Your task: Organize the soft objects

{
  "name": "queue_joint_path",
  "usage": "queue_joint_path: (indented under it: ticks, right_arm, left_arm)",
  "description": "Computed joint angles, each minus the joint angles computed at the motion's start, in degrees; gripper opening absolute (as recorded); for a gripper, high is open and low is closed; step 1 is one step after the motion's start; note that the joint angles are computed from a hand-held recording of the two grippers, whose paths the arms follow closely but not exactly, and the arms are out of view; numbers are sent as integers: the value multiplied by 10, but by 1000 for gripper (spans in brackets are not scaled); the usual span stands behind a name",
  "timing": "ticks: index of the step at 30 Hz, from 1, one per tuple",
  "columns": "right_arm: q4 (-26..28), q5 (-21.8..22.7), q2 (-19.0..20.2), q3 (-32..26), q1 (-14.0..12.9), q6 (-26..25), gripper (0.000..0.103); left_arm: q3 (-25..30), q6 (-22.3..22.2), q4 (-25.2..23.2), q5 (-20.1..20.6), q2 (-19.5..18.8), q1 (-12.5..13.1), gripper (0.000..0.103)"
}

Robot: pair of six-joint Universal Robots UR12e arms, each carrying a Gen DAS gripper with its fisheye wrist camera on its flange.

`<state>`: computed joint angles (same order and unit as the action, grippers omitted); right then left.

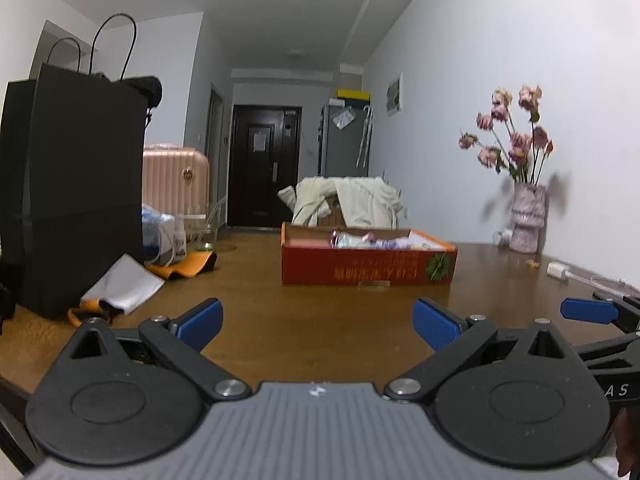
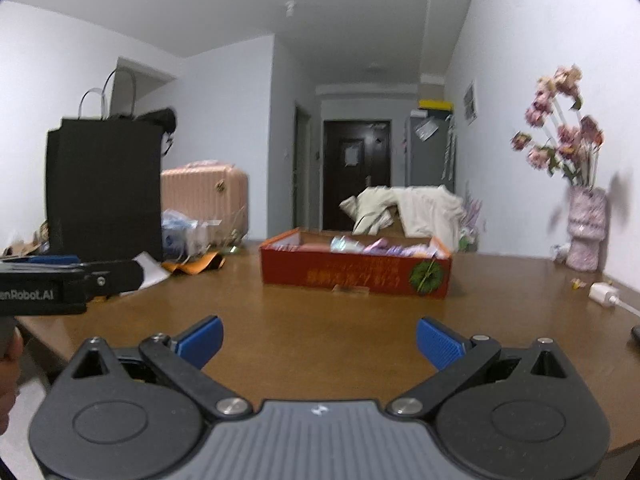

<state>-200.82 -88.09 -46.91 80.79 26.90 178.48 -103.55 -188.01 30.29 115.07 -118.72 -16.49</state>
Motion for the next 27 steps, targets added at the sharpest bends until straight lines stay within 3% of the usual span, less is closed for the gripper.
queue_joint_path:
  ticks: [13, 16, 27]
  right_arm:
    - [-3, -15, 0, 1, 2, 7, 103]
    - [11, -1, -2, -1, -1, 15, 103]
    - [-10, -6, 0, 1, -1, 17, 103]
  left_arm:
    - [-5, -12, -3, 9, 1, 3, 103]
    - [-5, -12, -3, 10, 1, 3, 103]
    - [-3, -5, 0, 8, 1, 1, 103]
